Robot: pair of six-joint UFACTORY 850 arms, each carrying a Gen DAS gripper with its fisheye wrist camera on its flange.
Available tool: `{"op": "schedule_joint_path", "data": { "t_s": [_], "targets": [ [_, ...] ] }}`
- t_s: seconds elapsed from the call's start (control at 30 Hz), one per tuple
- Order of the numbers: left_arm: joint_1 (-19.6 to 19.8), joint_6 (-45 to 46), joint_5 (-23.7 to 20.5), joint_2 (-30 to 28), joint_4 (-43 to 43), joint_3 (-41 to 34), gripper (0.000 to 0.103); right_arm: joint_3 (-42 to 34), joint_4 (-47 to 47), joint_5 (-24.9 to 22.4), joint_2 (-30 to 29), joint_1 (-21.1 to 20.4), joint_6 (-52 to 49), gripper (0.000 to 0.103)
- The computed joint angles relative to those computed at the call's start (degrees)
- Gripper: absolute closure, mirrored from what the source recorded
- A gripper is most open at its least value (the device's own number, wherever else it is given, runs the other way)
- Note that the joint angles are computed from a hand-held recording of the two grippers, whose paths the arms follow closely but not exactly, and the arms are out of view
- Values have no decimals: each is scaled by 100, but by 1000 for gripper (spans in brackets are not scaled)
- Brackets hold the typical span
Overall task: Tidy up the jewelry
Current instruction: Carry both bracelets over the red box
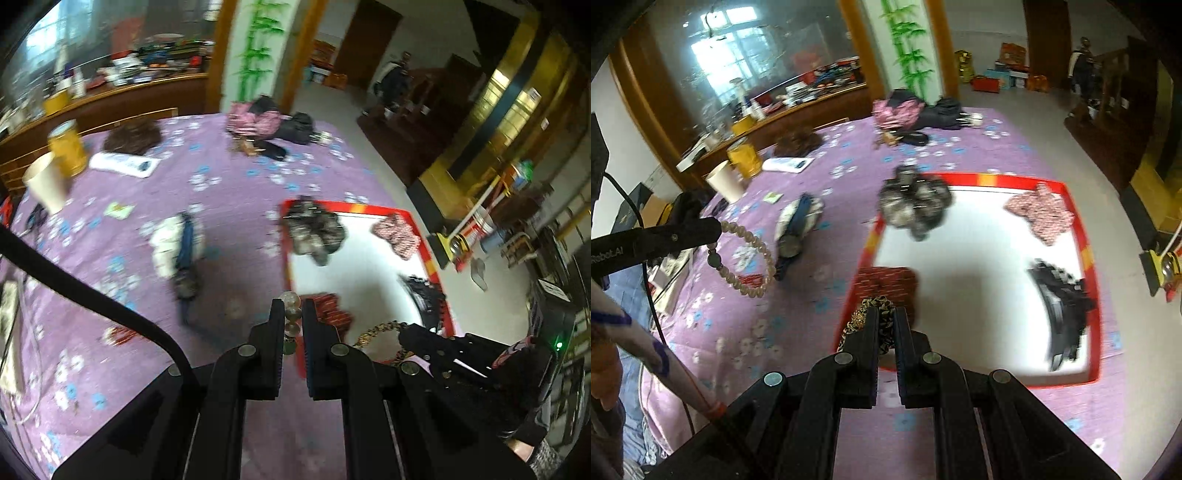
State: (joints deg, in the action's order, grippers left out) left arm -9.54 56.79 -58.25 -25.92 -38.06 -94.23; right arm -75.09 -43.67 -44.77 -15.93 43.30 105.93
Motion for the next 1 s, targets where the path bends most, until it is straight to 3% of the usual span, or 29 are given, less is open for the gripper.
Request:
{"op": "schedule_joint_path", "data": {
  "t_s": [0.27, 0.57, 1.0],
  "targets": [
    [-773, -467, -62, -416, 225, -398, 94, 866, -14, 415, 521, -321, 428, 95],
    [-1527, -1071, -36, -1225, 776, -1321, 94, 1249, -128, 863, 578, -620, 624, 95],
    [-1894, -1929, -281, -2439, 1406, -2668, 94, 1358, -132, 1153, 455, -909, 538, 95]
  ]
}}
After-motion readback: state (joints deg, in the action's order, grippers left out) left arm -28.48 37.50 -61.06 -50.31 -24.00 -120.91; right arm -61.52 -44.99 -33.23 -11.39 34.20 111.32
